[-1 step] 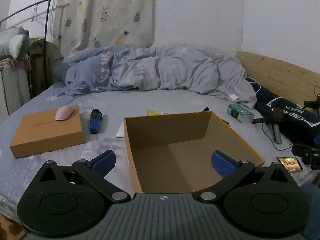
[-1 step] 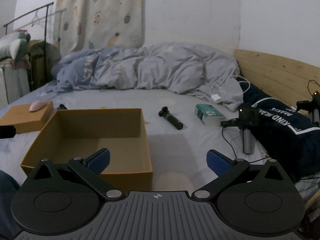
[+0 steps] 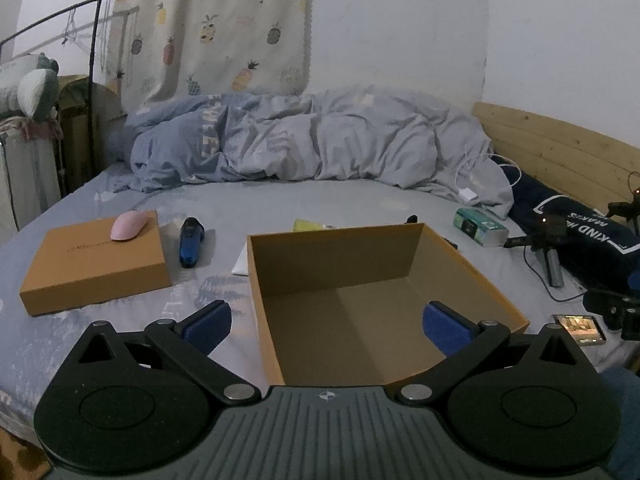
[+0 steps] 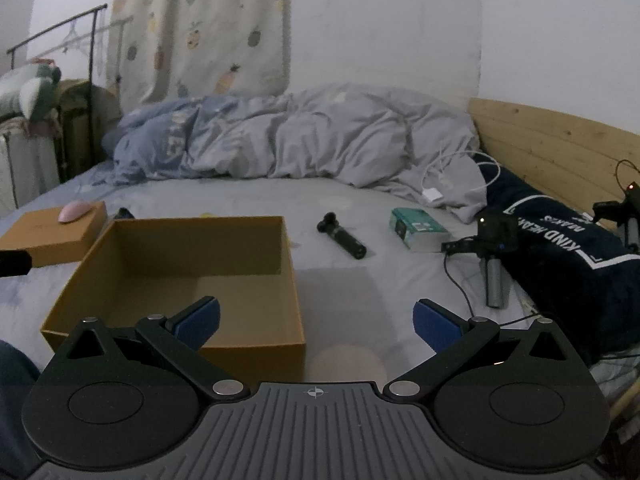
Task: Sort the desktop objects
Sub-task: 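Move the left gripper toward the pink mouse on the tan box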
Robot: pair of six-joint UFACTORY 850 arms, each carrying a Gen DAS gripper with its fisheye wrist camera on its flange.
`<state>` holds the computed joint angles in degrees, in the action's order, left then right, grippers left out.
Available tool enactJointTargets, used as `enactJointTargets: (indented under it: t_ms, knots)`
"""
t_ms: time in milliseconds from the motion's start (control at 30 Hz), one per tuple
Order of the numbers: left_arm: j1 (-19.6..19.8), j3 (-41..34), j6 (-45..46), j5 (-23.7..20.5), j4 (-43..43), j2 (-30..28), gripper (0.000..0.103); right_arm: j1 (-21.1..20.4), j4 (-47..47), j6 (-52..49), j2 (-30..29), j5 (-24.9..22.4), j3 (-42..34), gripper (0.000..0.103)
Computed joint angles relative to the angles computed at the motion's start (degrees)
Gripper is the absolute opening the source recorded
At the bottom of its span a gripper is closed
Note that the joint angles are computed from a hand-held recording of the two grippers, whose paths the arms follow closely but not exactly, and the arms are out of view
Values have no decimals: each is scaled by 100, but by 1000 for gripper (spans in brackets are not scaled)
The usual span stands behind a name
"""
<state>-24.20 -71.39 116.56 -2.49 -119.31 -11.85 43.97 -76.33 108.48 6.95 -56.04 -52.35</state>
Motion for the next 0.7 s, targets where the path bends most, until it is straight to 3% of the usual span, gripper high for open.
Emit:
enactJointTargets:
  t_ms: [700]
  knots:
    - [-3, -33, 279, 4, -248, -22, 103, -11, 30, -53, 16, 48, -25, 103]
